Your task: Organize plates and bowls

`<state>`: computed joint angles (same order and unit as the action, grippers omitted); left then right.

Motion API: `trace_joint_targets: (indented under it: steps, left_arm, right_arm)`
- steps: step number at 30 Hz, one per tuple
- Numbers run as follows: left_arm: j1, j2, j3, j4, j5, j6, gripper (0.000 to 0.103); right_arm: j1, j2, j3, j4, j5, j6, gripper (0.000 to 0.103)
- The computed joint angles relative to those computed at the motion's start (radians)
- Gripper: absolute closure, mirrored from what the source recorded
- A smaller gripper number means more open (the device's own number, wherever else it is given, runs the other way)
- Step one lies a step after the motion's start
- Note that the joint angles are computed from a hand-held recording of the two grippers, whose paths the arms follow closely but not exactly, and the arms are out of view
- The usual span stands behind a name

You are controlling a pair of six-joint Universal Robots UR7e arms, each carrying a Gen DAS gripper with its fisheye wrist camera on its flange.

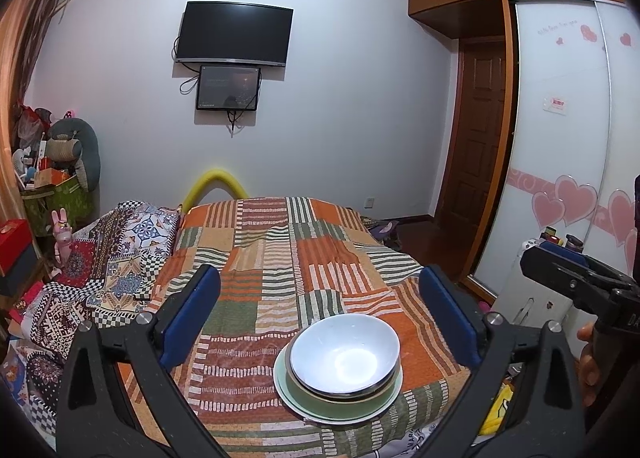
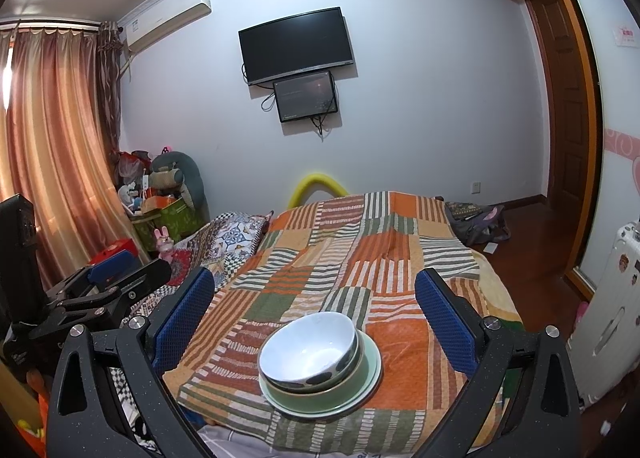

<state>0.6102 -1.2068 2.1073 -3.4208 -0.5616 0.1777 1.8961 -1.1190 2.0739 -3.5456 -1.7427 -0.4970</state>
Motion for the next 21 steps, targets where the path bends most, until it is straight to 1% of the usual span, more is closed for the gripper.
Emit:
trace_joint_targets:
  steps: [21]
  left_arm:
    - [-0.005, 0.003, 0.001, -0.011, -0.010, 0.022, 0.001]
  right_arm:
    - [0.003, 0.006, 0.000, -0.009, -0.005, -0.002, 0.002]
